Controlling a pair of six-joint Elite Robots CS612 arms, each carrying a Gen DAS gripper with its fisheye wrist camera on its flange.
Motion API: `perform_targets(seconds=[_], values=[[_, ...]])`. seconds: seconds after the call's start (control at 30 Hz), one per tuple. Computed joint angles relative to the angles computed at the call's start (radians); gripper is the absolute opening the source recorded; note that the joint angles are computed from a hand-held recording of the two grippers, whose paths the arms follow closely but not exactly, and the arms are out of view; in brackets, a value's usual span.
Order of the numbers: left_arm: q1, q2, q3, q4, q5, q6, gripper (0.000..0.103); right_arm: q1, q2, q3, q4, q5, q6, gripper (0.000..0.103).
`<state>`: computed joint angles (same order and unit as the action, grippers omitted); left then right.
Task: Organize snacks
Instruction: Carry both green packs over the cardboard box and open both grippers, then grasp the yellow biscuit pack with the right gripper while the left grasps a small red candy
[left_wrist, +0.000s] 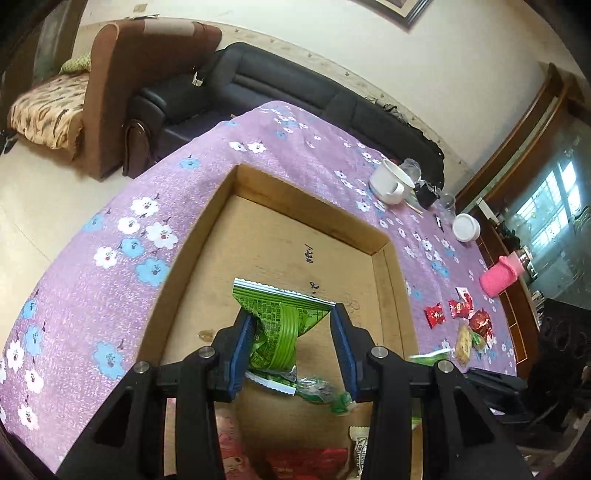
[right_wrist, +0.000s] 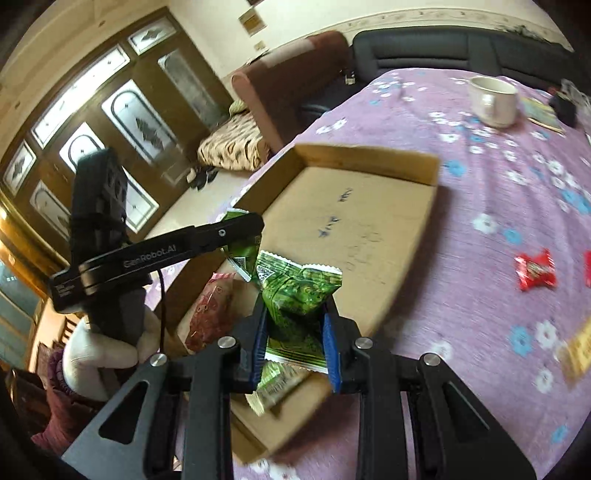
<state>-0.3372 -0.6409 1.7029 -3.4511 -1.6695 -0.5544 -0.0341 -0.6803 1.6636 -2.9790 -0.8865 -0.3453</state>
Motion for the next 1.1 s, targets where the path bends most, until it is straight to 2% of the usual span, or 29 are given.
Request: perform_targets(seconds=[0.17, 0.27, 0.33, 0.47, 0.57, 0.63, 0.7, 0.77, 0.87, 0.9, 1.0, 1.1], values=[[0.009, 0.003, -0.001, 0.003, -0.014, -0.024, 0.042, 0.028, 0.025, -0.039, 0.008, -0.071, -0.007, 0.03], [0.012, 0.002, -0.003, 0.01, -0.021, -0.039, 0.046, 0.04, 0.031, -0.049, 0.005, -0.109, -0.005, 0.032], [0.012, -0.001, -0.002, 0.021, -0.018, -0.049, 0.047, 0.041, 0.034, -0.049, -0.012, -0.12, 0.003, 0.034], [0.011, -0.012, 0.01, 0.031, -0.012, -0.077, 0.051, 0.042, 0.029, -0.032, -0.073, -0.124, 0.006, 0.049], [0.004, -0.029, 0.029, 0.021, 0.009, -0.09, 0.054, 0.033, 0.018, -0.011, -0.12, -0.119, 0.015, 0.051], [-0.007, -0.042, 0.049, -0.014, 0.032, -0.089, 0.057, 0.02, 0.011, 0.004, -0.144, -0.102, 0.033, 0.051], [-0.024, -0.059, 0.071, -0.046, 0.075, -0.092, 0.069, 0.006, 0.003, 0.025, -0.174, -0.088, 0.05, 0.051], [-0.039, -0.069, 0.091, -0.104, 0.105, -0.098, 0.073, -0.012, -0.006, 0.048, -0.213, -0.081, 0.072, 0.051], [-0.05, -0.057, 0.107, -0.264, 0.041, -0.124, 0.078, -0.048, -0.011, 0.082, -0.277, -0.075, 0.134, 0.054], [-0.055, -0.055, 0.105, -0.276, 0.024, -0.127, 0.078, -0.067, -0.011, 0.098, -0.314, -0.084, 0.166, 0.057], [-0.065, -0.048, 0.088, -0.236, -0.069, -0.132, 0.078, -0.116, -0.004, 0.127, -0.392, -0.148, 0.245, 0.065], [-0.077, -0.029, 0.062, -0.2, -0.15, -0.111, 0.078, -0.175, -0.001, 0.129, -0.34, -0.179, 0.319, 0.065]])
